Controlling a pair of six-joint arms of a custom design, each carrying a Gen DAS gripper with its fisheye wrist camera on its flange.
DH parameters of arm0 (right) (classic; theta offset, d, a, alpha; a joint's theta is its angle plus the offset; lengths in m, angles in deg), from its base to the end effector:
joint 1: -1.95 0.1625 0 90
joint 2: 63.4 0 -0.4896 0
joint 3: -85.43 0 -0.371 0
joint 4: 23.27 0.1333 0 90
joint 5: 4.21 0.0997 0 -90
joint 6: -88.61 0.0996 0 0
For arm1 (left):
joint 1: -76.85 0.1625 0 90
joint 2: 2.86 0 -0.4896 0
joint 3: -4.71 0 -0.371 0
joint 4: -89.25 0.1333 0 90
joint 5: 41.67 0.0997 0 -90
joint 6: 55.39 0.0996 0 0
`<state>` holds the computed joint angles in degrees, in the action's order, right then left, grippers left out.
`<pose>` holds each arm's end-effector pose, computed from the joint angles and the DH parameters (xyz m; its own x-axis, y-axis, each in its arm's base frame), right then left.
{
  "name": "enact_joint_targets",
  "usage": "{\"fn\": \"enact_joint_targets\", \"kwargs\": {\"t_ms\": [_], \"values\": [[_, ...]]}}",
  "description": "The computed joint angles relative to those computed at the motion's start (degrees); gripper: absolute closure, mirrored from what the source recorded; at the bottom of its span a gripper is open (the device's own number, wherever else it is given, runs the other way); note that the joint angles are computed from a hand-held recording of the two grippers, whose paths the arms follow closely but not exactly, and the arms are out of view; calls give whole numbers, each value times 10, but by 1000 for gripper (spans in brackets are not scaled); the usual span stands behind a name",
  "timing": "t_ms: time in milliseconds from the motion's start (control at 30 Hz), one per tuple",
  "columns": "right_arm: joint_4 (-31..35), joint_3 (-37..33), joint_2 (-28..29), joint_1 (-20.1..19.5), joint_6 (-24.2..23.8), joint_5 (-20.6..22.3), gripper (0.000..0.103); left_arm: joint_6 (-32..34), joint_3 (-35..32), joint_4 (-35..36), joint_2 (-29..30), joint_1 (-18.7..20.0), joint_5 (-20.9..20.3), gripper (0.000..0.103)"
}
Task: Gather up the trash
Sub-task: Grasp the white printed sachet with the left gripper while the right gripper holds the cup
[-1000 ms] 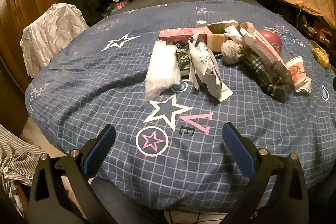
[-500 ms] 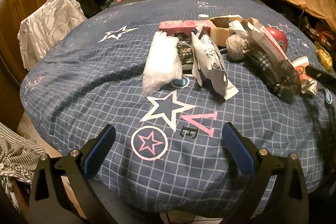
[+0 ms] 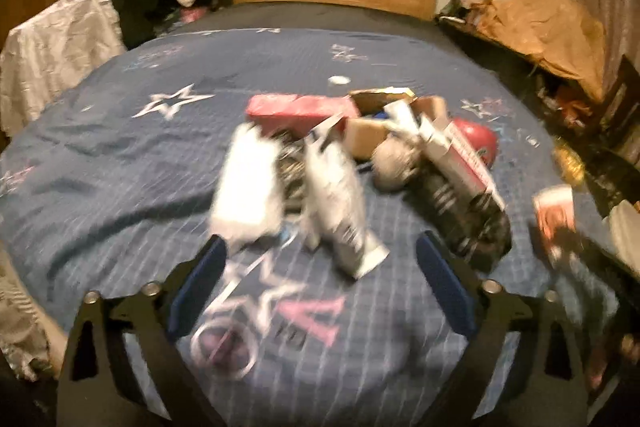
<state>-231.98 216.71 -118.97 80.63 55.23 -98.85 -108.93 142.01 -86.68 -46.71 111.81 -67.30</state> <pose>0.0229 -0.5237 0.2022 -0.8861 -0.1860 0.4246 -0.4119 0.7362 -0.5369 -0.2196 -0.4258 0.0756 -0.7433 -0.2060 -0.6364 0.3613 0.6771 -0.6411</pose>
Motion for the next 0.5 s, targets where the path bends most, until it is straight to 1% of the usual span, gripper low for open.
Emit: {"fn": "enact_joint_targets", "kwargs": {"t_ms": [33, 67, 167, 200, 233, 267, 300, 367, 500], "values": [[2, 7, -7, -3, 1, 8, 71, 44, -13, -38, 11, 15, -10, 23], [2, 14, -14, -4, 1, 12, 71, 65, -24, -52, 17, 27, -19, 30], [5, 33, -32, -6, -11, 24, 71, 117, -61, -80, 31, 65, -77, 40], [9, 37, -38, -8, -14, 29, 71, 122, -70, -72, 33, 72, -85, 41], [10, 44, -44, -11, -18, 33, 71, 129, -77, -70, 38, 76, -88, 45], [11, 47, -46, -12, -19, 34, 71, 141, -87, -69, 47, 84, -94, 57], [13, 49, -47, -14, -20, 36, 71, 144, -94, -61, 51, 92, -101, 64], [19, 50, -49, -16, -20, 39, 71, 142, -85, -84, 54, 96, -109, 67], [17, 56, -53, -20, -24, 50, 70, 128, -53, -107, 49, 58, -81, 69]]}}
